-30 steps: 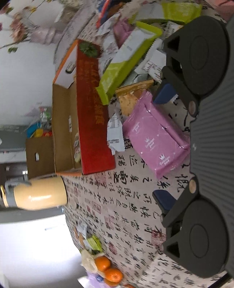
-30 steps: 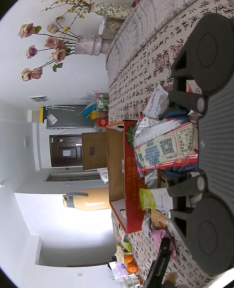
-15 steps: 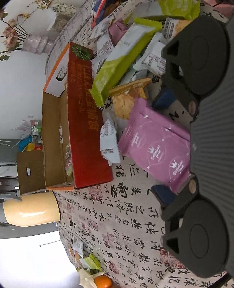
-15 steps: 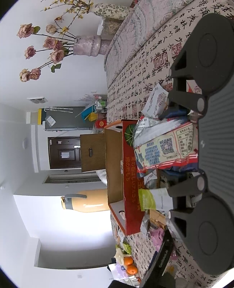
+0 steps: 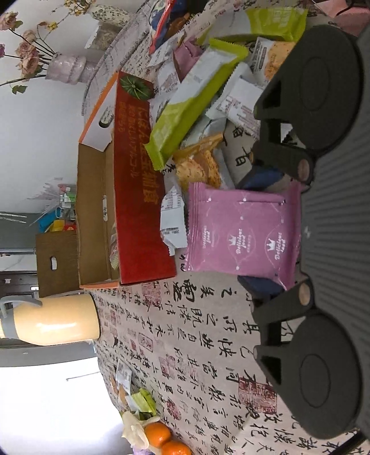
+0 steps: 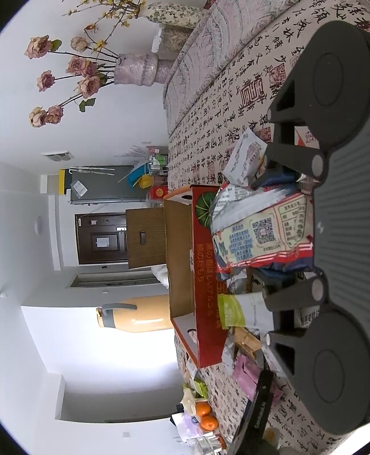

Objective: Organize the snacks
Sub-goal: 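Lift both held packets and carry them over the cardboard box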

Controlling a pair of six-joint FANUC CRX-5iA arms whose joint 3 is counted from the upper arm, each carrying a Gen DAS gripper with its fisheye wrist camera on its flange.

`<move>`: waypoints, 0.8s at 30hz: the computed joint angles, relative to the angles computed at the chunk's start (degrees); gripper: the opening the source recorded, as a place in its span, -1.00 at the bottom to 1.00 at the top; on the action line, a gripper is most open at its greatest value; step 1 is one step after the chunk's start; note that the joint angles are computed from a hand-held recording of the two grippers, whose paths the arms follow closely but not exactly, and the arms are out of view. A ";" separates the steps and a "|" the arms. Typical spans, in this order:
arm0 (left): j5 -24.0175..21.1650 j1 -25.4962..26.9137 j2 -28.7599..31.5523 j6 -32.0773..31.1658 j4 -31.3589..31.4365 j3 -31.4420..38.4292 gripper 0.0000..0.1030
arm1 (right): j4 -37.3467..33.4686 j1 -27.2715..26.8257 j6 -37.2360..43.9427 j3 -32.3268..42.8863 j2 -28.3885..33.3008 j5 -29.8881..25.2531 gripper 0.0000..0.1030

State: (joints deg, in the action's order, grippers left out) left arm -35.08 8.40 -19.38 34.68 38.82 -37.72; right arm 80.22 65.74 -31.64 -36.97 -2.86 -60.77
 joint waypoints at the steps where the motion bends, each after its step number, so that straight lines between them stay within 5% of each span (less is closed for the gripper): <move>1: 0.13 0.04 -0.45 -0.29 0.39 -0.31 0.22 | 0.07 0.07 -0.05 -0.02 -0.03 -0.08 0.02; 13: 1.85 0.03 -5.69 -3.90 7.30 -3.71 0.22 | 1.55 0.41 -0.86 -0.60 -0.40 -0.49 0.02; 24: 6.52 -4.58 -4.49 -3.20 12.83 -2.46 0.22 | 5.81 -2.73 -0.33 1.39 1.04 1.73 0.02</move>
